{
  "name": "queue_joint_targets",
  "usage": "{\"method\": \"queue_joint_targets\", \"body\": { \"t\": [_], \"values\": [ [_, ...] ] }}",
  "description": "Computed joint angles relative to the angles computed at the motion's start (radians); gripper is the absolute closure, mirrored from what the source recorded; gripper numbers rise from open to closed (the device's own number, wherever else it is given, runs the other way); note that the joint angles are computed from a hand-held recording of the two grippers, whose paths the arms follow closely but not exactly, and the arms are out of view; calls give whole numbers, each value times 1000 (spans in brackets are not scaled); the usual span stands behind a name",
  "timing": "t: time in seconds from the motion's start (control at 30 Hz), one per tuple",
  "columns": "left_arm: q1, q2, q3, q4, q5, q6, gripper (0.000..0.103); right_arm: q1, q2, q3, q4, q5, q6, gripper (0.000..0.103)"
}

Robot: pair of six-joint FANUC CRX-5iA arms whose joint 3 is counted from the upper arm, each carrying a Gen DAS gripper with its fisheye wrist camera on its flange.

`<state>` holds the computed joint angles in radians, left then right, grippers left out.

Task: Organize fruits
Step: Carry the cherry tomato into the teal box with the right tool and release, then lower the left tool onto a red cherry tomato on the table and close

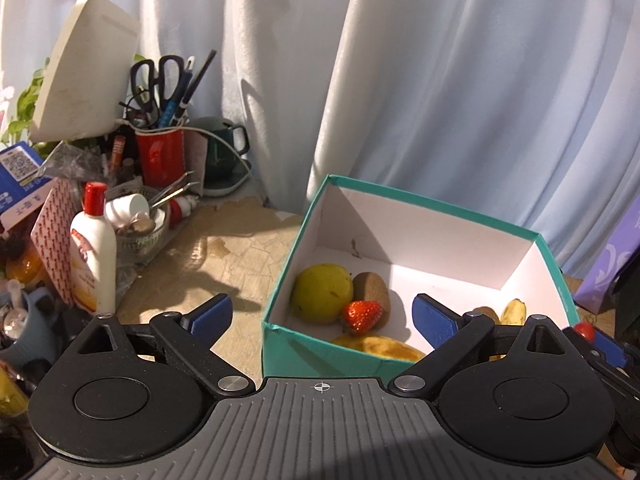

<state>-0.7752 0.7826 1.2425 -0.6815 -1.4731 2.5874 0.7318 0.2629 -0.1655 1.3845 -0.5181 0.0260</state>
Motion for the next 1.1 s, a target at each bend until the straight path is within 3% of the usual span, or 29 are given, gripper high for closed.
{"method": "queue_joint_targets", "body": {
  "t": [0.2,0.43,0.57,0.7,0.83,0.97,1.1],
  "values": [
    [-2,-20,-39,13,-3,8,4,18,75,89,-142,-23,148,78],
    [-7,-3,-11,15,-25,-21,4,17,102,130,-213,-37,192,77],
    [-8,5,3,18,-33,-33,4,16,99,122,-193,-41,177,75],
    [-10,9,9,20,-36,-42,4,17,92,113,-178,-42,168,61],
    [-13,-7,-16,18,-28,-37,4,21,72,91,-154,-45,125,54],
    [-24,-67,-123,6,27,-29,4,22,1,8,-62,-25,16,44],
    [-34,-167,-304,15,129,0,4,43,-106,-121,57,-30,-116,33]
  ]
}}
